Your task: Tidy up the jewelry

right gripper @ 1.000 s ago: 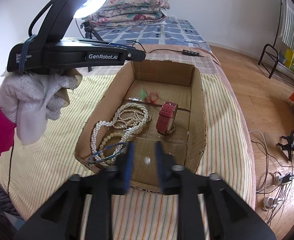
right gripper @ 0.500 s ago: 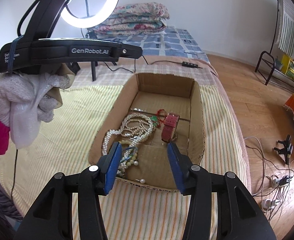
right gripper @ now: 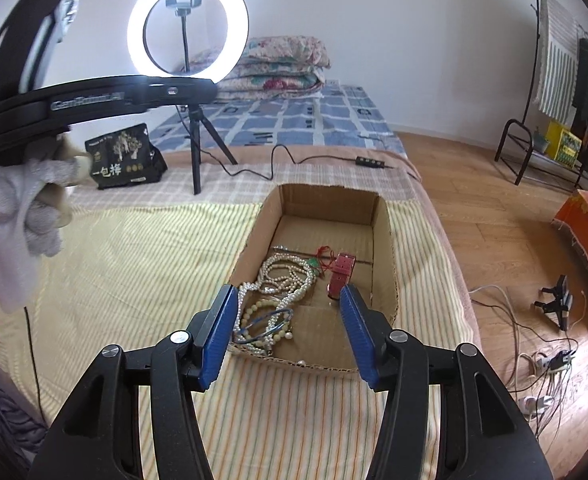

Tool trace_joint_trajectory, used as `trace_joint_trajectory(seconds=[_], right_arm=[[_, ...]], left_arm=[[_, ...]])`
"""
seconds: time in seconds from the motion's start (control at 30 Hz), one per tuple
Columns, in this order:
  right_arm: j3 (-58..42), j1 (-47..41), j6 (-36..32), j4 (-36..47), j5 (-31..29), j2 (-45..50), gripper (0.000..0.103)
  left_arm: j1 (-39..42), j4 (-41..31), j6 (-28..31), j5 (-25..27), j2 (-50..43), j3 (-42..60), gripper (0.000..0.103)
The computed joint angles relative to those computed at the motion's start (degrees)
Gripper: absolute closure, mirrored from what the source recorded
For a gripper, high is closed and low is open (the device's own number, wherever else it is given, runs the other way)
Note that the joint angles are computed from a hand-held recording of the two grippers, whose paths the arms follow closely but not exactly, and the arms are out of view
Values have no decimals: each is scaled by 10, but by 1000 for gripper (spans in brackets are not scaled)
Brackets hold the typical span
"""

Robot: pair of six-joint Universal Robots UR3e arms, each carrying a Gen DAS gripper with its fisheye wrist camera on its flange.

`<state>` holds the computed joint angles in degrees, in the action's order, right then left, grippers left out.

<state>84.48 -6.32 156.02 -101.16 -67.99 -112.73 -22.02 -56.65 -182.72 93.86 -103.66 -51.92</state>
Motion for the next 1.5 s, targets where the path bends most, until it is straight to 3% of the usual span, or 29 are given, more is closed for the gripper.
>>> trace_joint_trajectory(seconds=[0.1,0.23,0.3,0.63,0.9,1.07,1.13,1.4,1.5], right_arm=[[-2,14,19,-9,-14,-15,41],[-10,38,46,-19,-36,-23,40],[-12,63,66,-37,-62,-23,32],[-19,191,140,-107,-201,1,24],[-18,251,171,-135,-279,12,22],[-8,260,187,-150,-297,6,21],[-2,261,191,-158,-300,2,21],[18,266,212,-199,-313,-3,20],[23,264,214,-206,-311,0,20]], left_arm=[[-1,5,-4,7,50,-44,59],[0,9,-2,14,123,-110,59],[1,7,1,20,161,-143,59],[14,-24,-6,31,320,-269,58],[-25,-43,-29,83,372,-301,23],[-51,-43,-55,110,399,-329,14],[-73,-27,-66,141,404,-346,3],[-145,8,-84,222,384,-380,1],[-151,5,-88,222,379,-380,1]])
